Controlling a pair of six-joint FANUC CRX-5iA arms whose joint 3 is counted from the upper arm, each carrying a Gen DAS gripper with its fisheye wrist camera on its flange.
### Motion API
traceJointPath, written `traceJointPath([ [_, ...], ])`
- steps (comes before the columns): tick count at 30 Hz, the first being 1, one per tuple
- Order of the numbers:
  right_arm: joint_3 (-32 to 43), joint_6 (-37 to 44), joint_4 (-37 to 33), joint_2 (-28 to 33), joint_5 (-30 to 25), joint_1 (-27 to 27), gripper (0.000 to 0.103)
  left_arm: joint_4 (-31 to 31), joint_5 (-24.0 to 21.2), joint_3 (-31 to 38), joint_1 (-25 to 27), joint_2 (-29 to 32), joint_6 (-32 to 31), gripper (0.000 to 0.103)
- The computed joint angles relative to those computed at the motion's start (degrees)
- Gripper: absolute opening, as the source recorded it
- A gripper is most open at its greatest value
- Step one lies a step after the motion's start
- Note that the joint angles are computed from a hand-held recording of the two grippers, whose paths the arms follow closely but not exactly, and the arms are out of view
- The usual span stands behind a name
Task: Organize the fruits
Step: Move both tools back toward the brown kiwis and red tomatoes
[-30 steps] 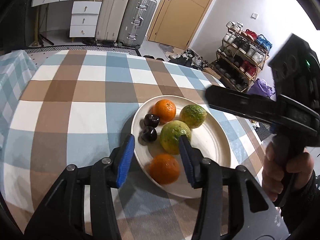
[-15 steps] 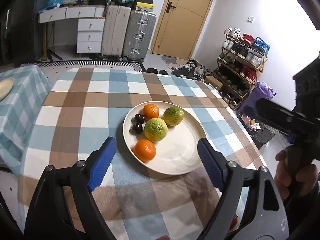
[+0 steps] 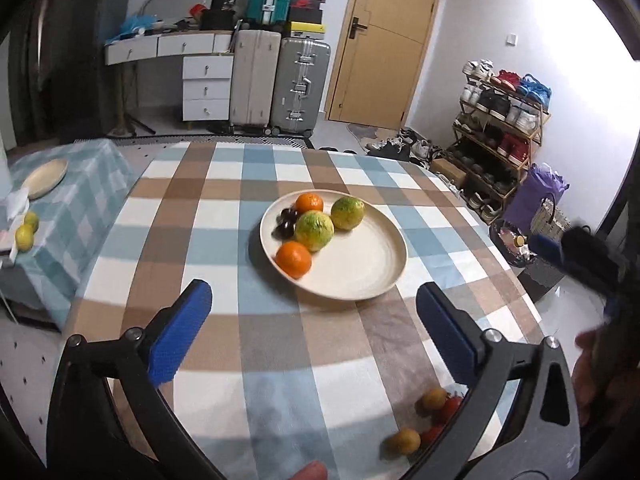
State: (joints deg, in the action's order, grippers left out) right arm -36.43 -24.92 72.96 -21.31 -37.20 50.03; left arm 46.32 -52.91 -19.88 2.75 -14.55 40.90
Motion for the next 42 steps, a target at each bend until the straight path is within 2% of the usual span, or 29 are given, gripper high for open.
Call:
traceJointPath([
  [3,-0.6,0.3,-2.2,-0.4,-8.9,6.6,0.103,-0.5,-0.9,-2.1,0.8,-2.4,-0.7,0.102],
  [7,-2.1,-0.7,-3.0,-1.1,-17.3,14.1,0.103,-2.5,-0.2,-5.2,1.2,-5.6,0.7,0.102],
  [9,-2.9,-1.7,-3.2,-1.3,-20.3,16.6,0.103,-3.3,-0.9,-6.3,1.5,-6.2,1.5,0.102],
  [12,-4.1,-3.5,-3.3,-1.3,-23.3,19.5,0.103,-3.4,-4.6,-8.1,2.9,-7.1,0.6,0.102],
  [18,-4.9,-4.4,-7.1,-1.6,-22.4,22.6,0.103,-3.5,-7.4,-11.7,3.9,-9.4,-2.4,0.102],
  [24,-5.1,-6.4,-7.3,-0.1,-23.4,24.5,0.103,-5.4,-10.7,-12.8,4.5,-8.9,-3.0,0.102],
  [34,-3.3,-5.0,-10.7,3.5,-27.4,26.7,0.103,-5.3,-11.4,-13.8,3.5,-8.4,-4.8,0.102],
  [42,-5.5,-7.4,-11.0,1.9,-25.6,25.1,0.103,-3.9,-12.2,-13.4,1.7,-6.2,-6.8,0.099],
])
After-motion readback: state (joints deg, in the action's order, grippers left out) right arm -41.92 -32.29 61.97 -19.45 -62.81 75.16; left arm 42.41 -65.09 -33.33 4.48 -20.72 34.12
